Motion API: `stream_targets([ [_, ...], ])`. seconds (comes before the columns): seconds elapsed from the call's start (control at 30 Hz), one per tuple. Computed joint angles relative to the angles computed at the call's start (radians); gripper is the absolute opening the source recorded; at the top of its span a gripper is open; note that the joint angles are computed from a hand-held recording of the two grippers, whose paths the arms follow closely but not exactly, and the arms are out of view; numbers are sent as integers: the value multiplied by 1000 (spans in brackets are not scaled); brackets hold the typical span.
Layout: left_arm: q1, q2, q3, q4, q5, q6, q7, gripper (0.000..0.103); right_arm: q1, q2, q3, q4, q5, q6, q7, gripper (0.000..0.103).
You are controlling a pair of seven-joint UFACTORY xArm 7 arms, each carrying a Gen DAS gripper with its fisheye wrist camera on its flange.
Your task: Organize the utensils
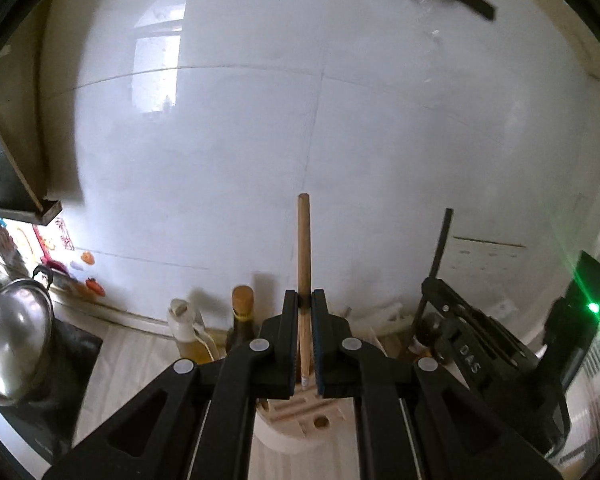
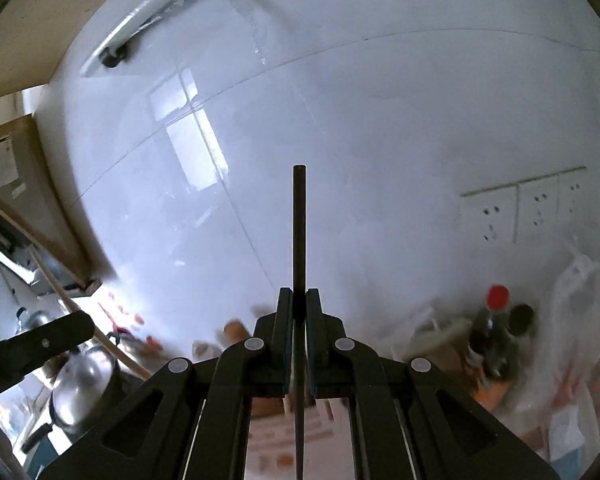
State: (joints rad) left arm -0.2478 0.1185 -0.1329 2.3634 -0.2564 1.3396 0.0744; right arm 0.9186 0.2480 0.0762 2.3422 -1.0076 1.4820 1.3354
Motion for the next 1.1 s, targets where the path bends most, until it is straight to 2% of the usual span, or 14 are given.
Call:
stream_targets([
  [0.07, -26, 89, -3, 110, 53, 26, -16, 4, -29, 29, -18, 17, 1, -42, -8, 6],
  [0.23, -42, 186, 3, 192, 85, 54, -31, 4, -73, 44, -55, -34, -9, -132, 12, 6],
  [0.37, -35, 190, 5, 151, 81, 53, -24, 4, -115, 17, -59, -132, -30, -217, 73, 6],
  [0.5, -25, 145, 3, 42, 71, 34, -8, 4, -156, 27, -45, -159, -30, -270, 95, 6],
  [0.67, -30, 177, 1, 84, 76, 93, -12, 5, -174, 31, -39, -195, -8, -306, 90, 6],
  [0.73, -31, 151, 5, 42, 83, 69, -5, 7, -181, 23, -32, -217, 10, -322, 84, 6],
  [0.87, -42, 146, 9, 52, 112, 95, -12, 9, -204, 3, -5, -249, 75, -335, 52, 7],
  [0.93, -45, 116, 15, 16, 132, 81, -16, 17, -210, -15, 5, -271, 107, -333, 38, 8],
  [0.97, -47, 106, 17, 4, 141, 74, -23, 36, -211, -19, 12, -272, 119, -324, 27, 13],
  [1.0, -47, 92, 20, -14, 152, 63, -34, 64, -210, -26, 16, -282, 119, -323, 28, 18],
  [1.07, -36, 26, 25, -108, 156, -5, -49, 84, -211, -67, 29, -316, 129, -305, 12, 39],
  [1.1, -29, 6, 25, -137, 155, -25, -51, 84, -210, -108, 42, -353, 125, -280, 11, 43],
])
